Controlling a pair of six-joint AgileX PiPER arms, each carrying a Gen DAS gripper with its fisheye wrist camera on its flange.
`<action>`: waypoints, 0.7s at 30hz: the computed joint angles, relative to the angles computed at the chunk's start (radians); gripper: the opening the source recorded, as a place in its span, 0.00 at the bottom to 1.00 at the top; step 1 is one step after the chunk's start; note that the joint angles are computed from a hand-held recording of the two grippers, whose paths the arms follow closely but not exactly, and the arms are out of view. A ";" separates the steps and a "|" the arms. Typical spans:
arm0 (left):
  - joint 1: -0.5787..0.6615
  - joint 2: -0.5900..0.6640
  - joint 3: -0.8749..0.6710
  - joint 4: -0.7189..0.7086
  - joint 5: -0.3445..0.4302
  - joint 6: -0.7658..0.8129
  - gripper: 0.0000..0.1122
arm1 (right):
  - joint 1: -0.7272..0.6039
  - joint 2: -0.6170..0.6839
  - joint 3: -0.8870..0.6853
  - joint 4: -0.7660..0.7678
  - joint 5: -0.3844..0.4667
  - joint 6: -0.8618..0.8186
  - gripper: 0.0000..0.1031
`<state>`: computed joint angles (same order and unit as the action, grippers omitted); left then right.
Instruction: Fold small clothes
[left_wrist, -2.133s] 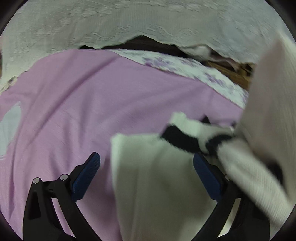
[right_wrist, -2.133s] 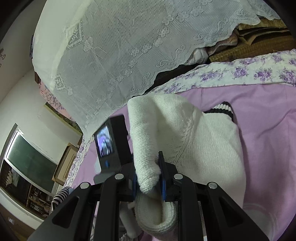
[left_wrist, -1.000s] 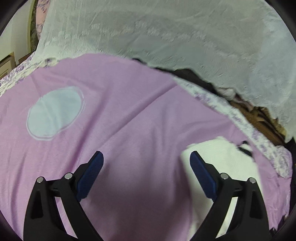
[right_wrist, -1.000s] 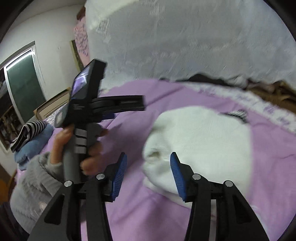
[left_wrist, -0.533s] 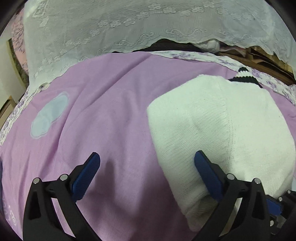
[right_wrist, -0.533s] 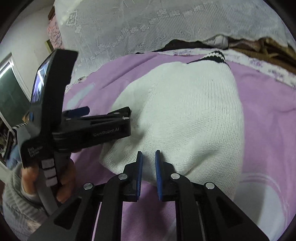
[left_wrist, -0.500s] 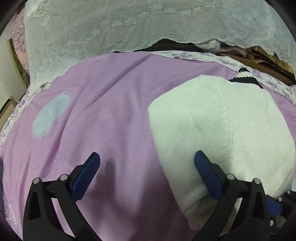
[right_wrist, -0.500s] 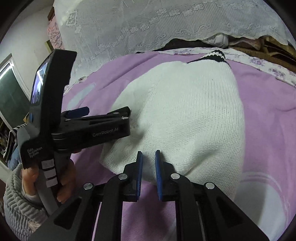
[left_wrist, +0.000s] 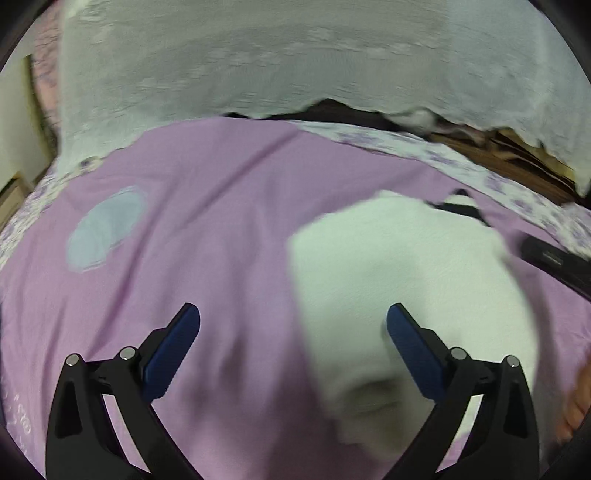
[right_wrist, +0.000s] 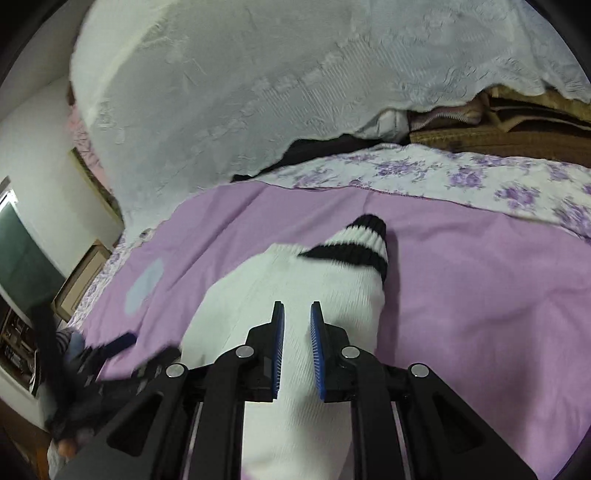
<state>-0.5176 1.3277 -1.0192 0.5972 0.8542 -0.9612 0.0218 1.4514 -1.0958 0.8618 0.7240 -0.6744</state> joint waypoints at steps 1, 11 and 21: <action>-0.017 0.026 -0.015 0.003 0.002 0.004 0.88 | 0.021 0.031 -0.028 -0.033 -0.015 0.032 0.14; -0.003 0.067 0.097 0.053 -0.140 -0.115 0.88 | 0.135 0.188 -0.107 -0.191 -0.139 0.171 0.12; -0.028 -0.017 0.198 0.077 -0.108 -0.209 0.88 | 0.162 -0.184 0.332 -0.239 -0.374 0.058 0.31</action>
<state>-0.5460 1.3108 -0.8212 0.6745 0.7459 -1.1706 0.1842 1.2671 -0.7640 0.6230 0.3501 -0.6164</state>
